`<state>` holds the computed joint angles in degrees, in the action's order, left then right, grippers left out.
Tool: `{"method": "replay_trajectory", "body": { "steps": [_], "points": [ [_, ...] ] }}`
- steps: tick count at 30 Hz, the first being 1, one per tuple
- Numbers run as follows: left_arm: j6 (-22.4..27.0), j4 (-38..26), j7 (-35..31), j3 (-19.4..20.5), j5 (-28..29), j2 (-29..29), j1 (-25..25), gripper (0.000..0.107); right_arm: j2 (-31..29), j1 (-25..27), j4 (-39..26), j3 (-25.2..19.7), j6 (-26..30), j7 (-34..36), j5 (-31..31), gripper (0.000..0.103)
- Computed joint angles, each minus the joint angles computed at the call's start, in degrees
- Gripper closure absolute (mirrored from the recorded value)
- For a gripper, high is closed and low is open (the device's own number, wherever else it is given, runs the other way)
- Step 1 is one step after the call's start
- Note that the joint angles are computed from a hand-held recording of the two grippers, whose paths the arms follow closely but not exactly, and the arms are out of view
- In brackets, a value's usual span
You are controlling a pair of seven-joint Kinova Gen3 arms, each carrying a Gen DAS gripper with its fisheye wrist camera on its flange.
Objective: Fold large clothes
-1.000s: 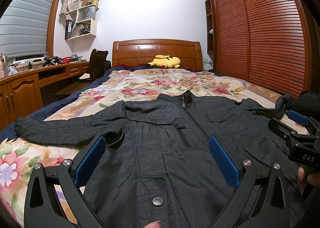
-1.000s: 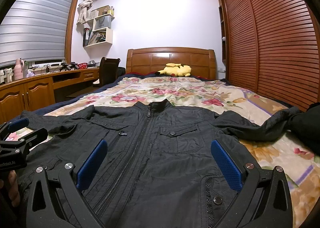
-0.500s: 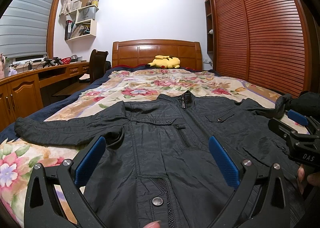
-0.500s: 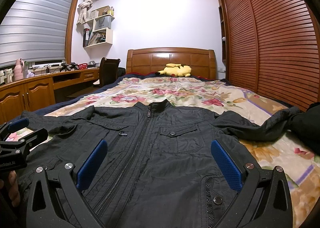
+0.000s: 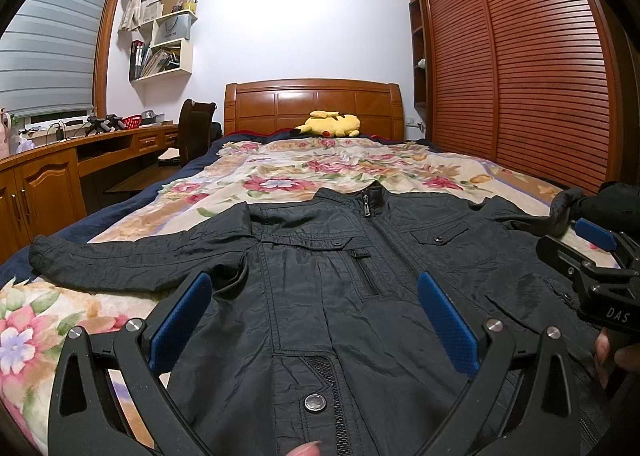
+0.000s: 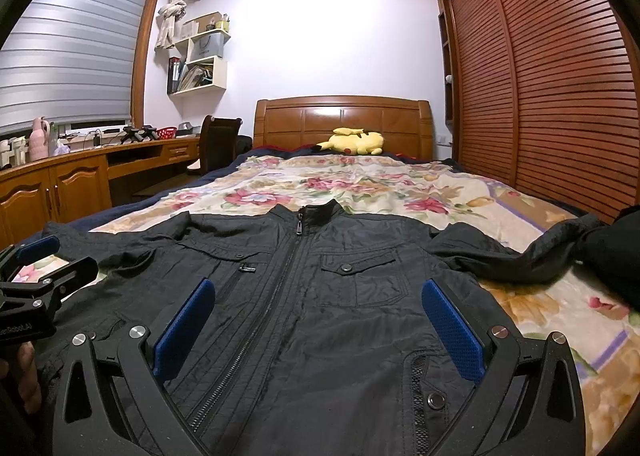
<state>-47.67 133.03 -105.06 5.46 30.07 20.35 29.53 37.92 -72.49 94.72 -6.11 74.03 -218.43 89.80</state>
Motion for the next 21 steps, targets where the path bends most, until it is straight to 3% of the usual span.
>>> {"method": "replay_trajectory", "body": {
  "steps": [6,15,21],
  "points": [
    [0.19,-0.02,-0.04,0.02,0.09,-0.10,0.03,0.005,-0.10,-0.01,0.18,-0.05,-0.09,0.16,0.22,0.000],
    [6.16,-1.40,-2.99,-0.71,2.53,-4.12,-1.33,0.005,-1.17,-0.17,1.29,-0.83,-0.63,-0.05,3.07,0.000],
    [7.27,-0.33,-3.56,-0.68,3.30,-6.76,-3.21,0.005,-1.50,-0.35,0.86,-1.31,-1.05,2.51,4.77,0.000]
  ]
}}
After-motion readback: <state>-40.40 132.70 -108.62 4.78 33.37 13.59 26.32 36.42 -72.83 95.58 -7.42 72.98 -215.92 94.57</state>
